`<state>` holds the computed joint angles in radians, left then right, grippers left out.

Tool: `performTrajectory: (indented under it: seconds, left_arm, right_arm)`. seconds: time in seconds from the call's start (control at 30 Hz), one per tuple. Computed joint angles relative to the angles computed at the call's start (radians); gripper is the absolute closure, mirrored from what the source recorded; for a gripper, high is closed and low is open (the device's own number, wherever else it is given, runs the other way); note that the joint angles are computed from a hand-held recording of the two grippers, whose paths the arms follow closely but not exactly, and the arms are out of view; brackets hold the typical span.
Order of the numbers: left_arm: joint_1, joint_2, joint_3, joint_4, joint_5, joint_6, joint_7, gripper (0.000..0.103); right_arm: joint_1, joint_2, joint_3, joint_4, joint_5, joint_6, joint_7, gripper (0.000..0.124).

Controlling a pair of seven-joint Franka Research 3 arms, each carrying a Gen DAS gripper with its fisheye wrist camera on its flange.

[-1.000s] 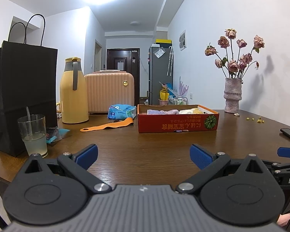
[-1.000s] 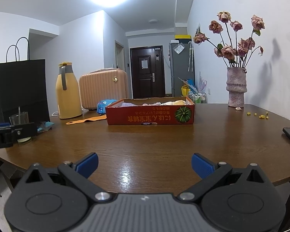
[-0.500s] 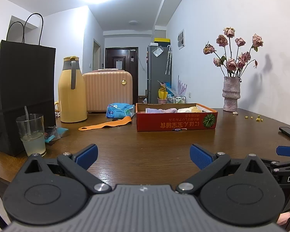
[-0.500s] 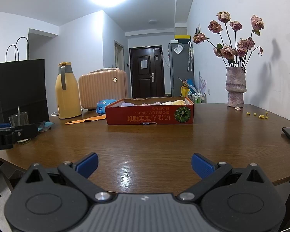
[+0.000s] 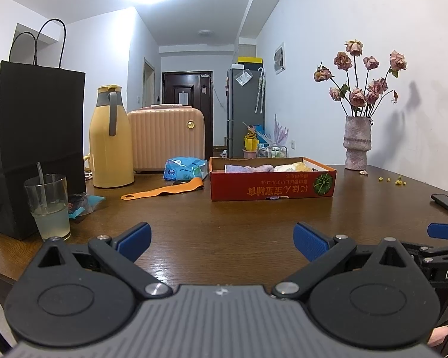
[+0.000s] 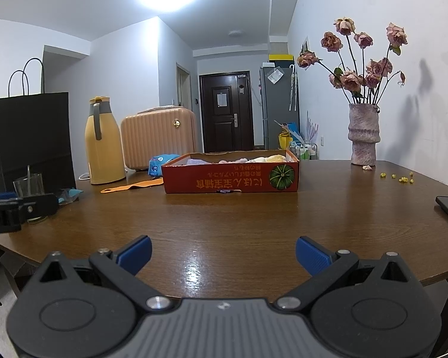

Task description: Organize soft objects

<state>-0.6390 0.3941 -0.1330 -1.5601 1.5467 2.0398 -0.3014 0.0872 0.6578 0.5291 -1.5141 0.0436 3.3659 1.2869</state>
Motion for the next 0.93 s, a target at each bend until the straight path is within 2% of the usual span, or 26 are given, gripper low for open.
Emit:
performTrajectory:
  seconds: [0.5, 0.93]
  left_arm:
    - [-0.009, 0.009, 0.005, 0.006, 0.022, -0.009, 0.000, 0.000]
    - [-0.017, 0.011, 0.004, 0.002, 0.056, -0.017, -0.018, 0.000]
  right_arm:
    - [-0.001, 0.008, -0.006, -0.008, -0.072, 0.062, 0.059, 0.021]
    - [0.034, 0.003, -0.062, -0.016, -0.115, 0.091, 0.133, 0.021]
